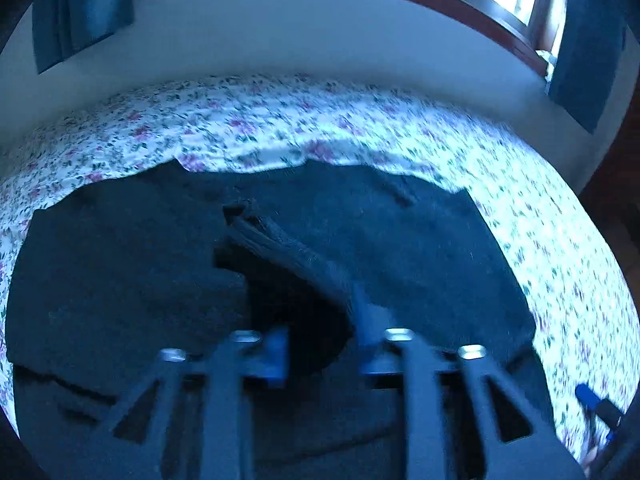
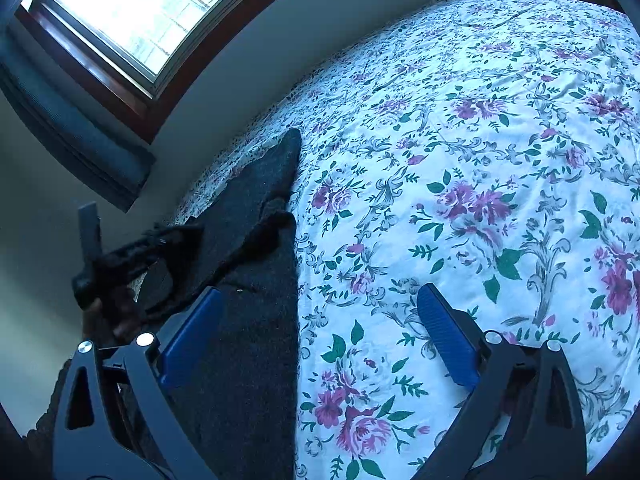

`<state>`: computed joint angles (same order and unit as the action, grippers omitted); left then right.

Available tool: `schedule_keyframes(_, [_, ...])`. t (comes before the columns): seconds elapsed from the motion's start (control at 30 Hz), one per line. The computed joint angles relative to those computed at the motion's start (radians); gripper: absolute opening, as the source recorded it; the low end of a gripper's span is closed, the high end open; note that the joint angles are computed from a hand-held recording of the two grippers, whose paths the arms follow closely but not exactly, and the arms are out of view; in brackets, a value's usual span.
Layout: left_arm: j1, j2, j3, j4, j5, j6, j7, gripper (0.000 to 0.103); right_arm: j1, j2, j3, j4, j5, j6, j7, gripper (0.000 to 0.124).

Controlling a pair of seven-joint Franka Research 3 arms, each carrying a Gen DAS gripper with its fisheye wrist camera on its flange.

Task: Fold small clothes
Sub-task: 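Fold the held sleeve across the body with the left gripper and release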

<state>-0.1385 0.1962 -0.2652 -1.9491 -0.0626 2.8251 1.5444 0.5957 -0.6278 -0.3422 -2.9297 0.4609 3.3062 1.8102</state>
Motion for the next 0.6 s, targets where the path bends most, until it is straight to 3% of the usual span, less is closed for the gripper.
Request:
schedule_keyframes(0.03, [0.02, -0.021, -0.021, -0.025, -0.049, 0.011, 0.044, 0.058, 0.0, 0.0, 0.0, 0.0, 0.0, 0.0, 0.0, 0.098])
schedule_keyframes(0.07, [0.029, -0.039, -0.031, -0.045, -0.085, 0.027, 0.074, 0.062, 0.0, 0.0, 0.0, 0.0, 0.0, 0.001, 0.001, 0.098])
schedule_keyframes(0.17, [0.056, -0.125, -0.05, -0.119, -0.268, 0.055, 0.246, 0.069, -0.001, 0.0, 0.001, 0.0, -0.002, 0.0, 0.002, 0.098])
schedule_keyframes(0.23, [0.059, -0.181, -0.029, -0.165, -0.392, 0.073, 0.362, 0.069, 0.008, -0.004, -0.008, -0.002, -0.004, 0.008, 0.001, 0.098])
schedule_keyframes(0.27, [0.057, -0.202, -0.008, -0.187, -0.395, 0.089, 0.367, 0.069, 0.016, -0.009, -0.016, -0.004, -0.006, 0.013, 0.0, 0.098])
schedule_keyframes(0.3, [0.061, -0.221, 0.02, -0.213, -0.375, 0.113, 0.353, 0.069, 0.01, -0.015, -0.01, -0.004, -0.008, 0.006, 0.001, 0.098])
schedule_keyframes(0.4, [0.082, -0.227, 0.093, -0.239, -0.249, 0.143, 0.25, 0.069, -0.088, -0.035, 0.102, 0.001, 0.022, -0.037, 0.044, 0.098])
schedule_keyframes(0.53, [0.139, -0.172, 0.17, -0.201, -0.092, 0.115, 0.076, 0.069, -0.05, -0.028, 0.121, 0.083, 0.054, -0.047, 0.041, 0.097])
schedule_keyframes(0.6, [0.161, -0.128, 0.189, -0.165, 0.015, 0.091, -0.014, 0.069, -0.116, 0.061, 0.212, 0.203, 0.003, -0.146, 0.049, 0.097])
